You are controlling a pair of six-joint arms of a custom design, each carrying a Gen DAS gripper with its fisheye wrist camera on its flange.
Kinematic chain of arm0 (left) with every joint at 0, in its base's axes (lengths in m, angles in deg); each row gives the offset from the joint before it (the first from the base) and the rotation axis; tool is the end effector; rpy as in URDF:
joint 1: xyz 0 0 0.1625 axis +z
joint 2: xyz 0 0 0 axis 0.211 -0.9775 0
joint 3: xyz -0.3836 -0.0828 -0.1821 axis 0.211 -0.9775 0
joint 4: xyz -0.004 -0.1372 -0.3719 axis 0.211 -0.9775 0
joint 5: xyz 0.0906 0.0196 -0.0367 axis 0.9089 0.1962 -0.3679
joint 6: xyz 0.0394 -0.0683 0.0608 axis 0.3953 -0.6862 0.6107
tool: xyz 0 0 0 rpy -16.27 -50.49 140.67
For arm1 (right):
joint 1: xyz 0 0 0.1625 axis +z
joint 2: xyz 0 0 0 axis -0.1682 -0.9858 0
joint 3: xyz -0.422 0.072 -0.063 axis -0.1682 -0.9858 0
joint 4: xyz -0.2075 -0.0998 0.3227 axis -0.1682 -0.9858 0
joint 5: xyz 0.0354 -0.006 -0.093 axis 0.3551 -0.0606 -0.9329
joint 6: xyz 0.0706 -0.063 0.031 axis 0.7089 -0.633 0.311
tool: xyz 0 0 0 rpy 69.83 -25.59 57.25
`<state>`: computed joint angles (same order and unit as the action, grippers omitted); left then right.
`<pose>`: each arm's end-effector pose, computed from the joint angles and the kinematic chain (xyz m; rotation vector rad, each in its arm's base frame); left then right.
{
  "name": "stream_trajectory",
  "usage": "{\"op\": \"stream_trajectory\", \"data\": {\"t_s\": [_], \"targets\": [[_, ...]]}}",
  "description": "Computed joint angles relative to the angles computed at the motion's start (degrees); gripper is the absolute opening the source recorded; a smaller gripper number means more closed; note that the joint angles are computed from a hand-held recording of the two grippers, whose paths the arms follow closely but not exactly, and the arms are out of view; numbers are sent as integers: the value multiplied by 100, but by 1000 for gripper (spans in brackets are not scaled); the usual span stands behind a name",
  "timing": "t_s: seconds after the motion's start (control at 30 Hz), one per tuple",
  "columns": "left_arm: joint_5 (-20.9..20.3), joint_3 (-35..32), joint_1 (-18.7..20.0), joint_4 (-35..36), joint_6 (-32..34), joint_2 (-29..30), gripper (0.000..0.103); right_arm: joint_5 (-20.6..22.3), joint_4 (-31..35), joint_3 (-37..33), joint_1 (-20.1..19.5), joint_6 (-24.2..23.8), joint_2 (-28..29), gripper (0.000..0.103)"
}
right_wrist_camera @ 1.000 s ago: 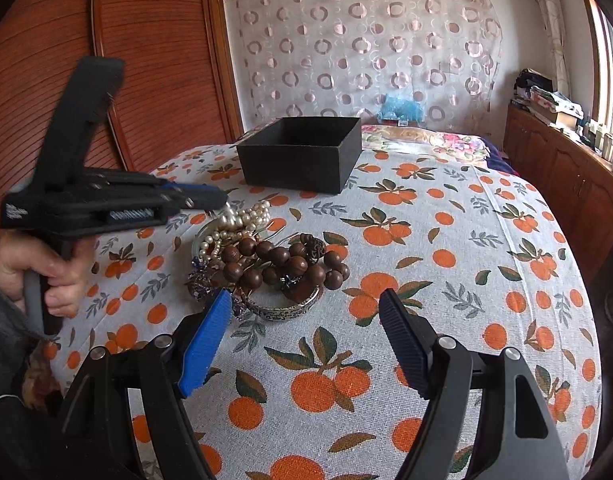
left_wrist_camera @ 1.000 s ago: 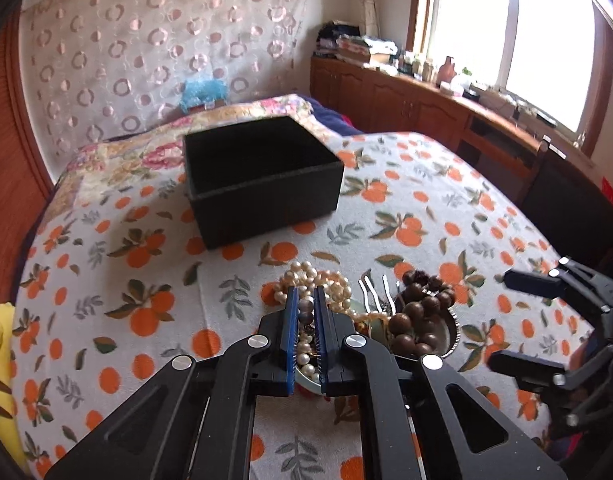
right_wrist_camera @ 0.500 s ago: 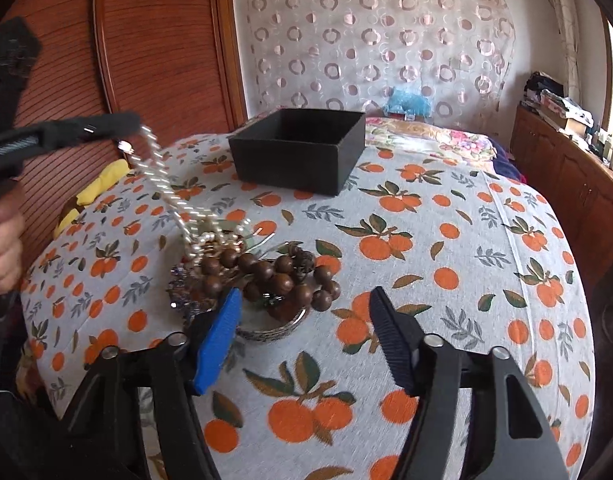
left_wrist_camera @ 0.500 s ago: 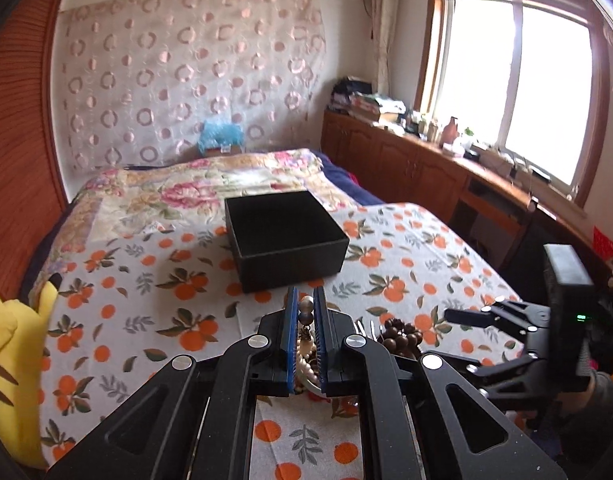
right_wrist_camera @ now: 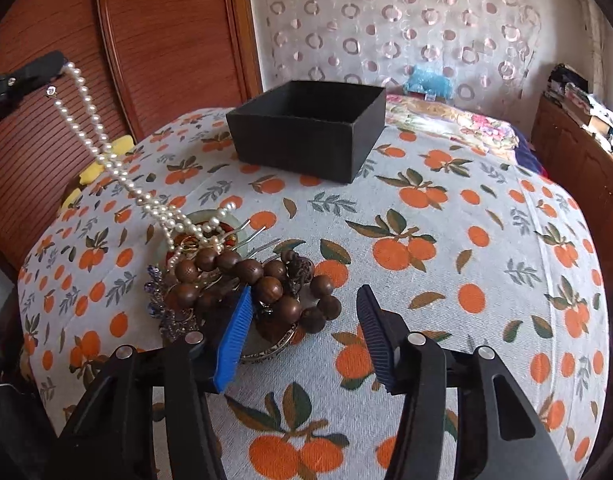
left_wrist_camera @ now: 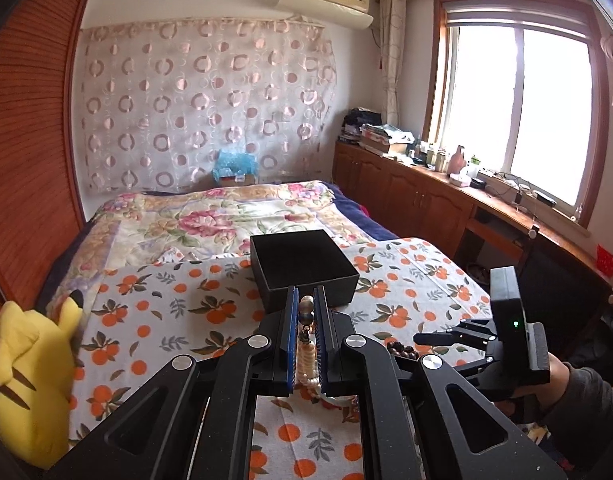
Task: Organize jewelry
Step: 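Lift the pearl necklace with the left tool while the right tool grasps the brown bead bracelet, then lower pearls into the black box with left tool while right tool drops brown beads in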
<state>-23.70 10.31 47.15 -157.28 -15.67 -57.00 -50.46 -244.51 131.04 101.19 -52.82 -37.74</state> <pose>-0.2538 -0.7723 0.1694 0.9748 2.3563 -1.0928 0.1206 -0.8220 0.1614 0.6694 -2.4212 0.7366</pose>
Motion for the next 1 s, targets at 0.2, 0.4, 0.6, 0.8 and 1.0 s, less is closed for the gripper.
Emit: {"op": "stream_trajectory", "data": {"t_s": [0.2, 0.4, 0.6, 0.8, 1.0], "targets": [[98, -131, 24, 55, 50, 76, 7, 17, 228, -159, 15, -122, 44, 30], [171, -371, -5, 121, 137, 156, 7, -25, 93, -164, 41, -290, 33, 15], [177, -675, -90, 167, 287, 220, 7, 141, -109, -98, 128, -406, -100, 15], [151, -1044, -191, 294, 438, 343, 7, 208, -212, -230, 253, -550, -151, 15], [147, -1575, -271, 521, 525, 542, 7, 197, -212, -534, 336, -651, -96, 15]]}}
